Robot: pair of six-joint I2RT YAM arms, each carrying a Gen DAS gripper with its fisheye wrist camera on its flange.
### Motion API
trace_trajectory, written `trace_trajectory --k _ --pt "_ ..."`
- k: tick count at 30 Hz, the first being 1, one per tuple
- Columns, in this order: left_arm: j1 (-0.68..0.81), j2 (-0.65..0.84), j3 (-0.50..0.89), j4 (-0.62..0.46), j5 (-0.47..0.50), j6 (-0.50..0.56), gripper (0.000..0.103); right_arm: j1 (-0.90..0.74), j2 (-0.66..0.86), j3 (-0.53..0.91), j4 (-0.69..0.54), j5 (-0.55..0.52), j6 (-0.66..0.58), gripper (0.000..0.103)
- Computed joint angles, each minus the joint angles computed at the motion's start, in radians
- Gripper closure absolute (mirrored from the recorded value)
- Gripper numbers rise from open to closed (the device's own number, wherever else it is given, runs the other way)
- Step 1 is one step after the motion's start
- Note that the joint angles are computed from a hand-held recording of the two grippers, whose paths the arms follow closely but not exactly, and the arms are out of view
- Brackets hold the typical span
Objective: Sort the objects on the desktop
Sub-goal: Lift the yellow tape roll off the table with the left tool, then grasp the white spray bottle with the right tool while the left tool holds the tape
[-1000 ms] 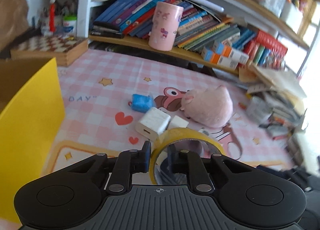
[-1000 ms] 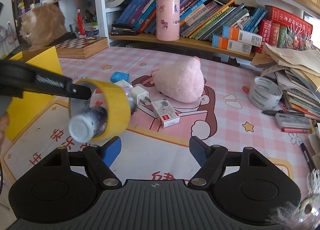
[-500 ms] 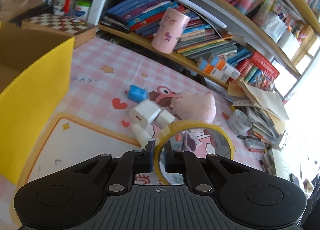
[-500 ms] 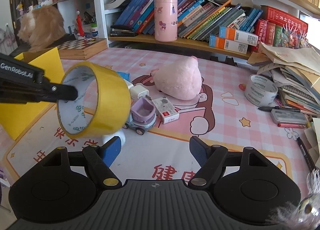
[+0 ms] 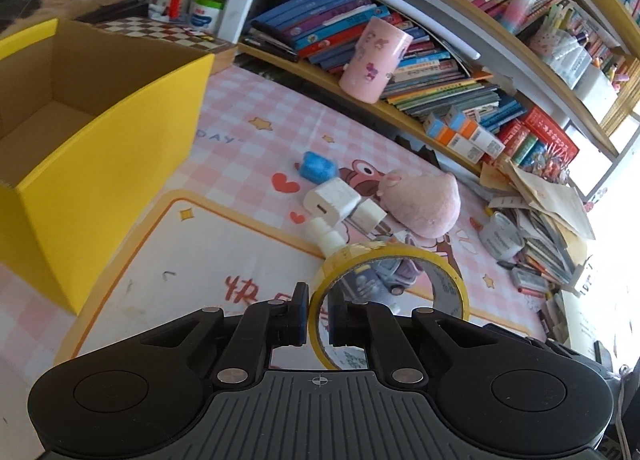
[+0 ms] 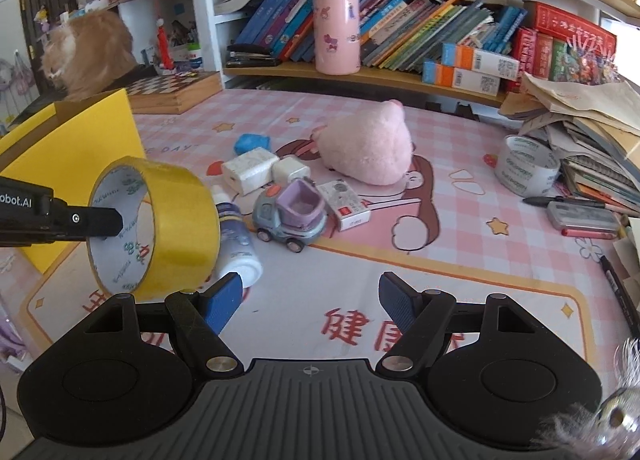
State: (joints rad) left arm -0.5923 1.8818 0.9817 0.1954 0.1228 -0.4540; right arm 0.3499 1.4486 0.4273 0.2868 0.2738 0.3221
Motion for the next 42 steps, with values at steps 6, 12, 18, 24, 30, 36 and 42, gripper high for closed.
trace_trajectory --k 6,12,18,24,30,36,42 --pt "0.021 -0.033 -0.04 0.004 -0.027 -0.008 0.095 0.026 0.029 0.03 0.01 -0.02 -0.029 0.03" --pt "0.038 -0.062 -0.074 -0.007 -0.061 -0.003 0.095 -0.002 0.115 0.102 0.016 -0.088 -0.06 0.049" --pt "0.043 -0.09 -0.099 -0.021 -0.079 0.018 0.095 -0.057 0.242 0.225 -0.035 -0.212 -0.159 0.056" --pt "0.039 -0.095 -0.099 -0.035 -0.098 0.03 0.095 -0.077 0.332 0.316 -0.069 -0.254 -0.235 0.058" --pt "0.036 -0.099 -0.102 -0.04 -0.111 0.027 0.095 -0.102 0.403 0.407 -0.123 -0.287 -0.273 0.058" --pt "0.035 -0.097 -0.103 -0.048 -0.121 0.013 0.095 -0.101 0.431 0.436 -0.133 -0.298 -0.316 0.066" --pt "0.032 -0.108 -0.111 -0.048 -0.119 0.018 0.095 -0.101 0.425 0.428 -0.125 -0.315 -0.303 0.073"
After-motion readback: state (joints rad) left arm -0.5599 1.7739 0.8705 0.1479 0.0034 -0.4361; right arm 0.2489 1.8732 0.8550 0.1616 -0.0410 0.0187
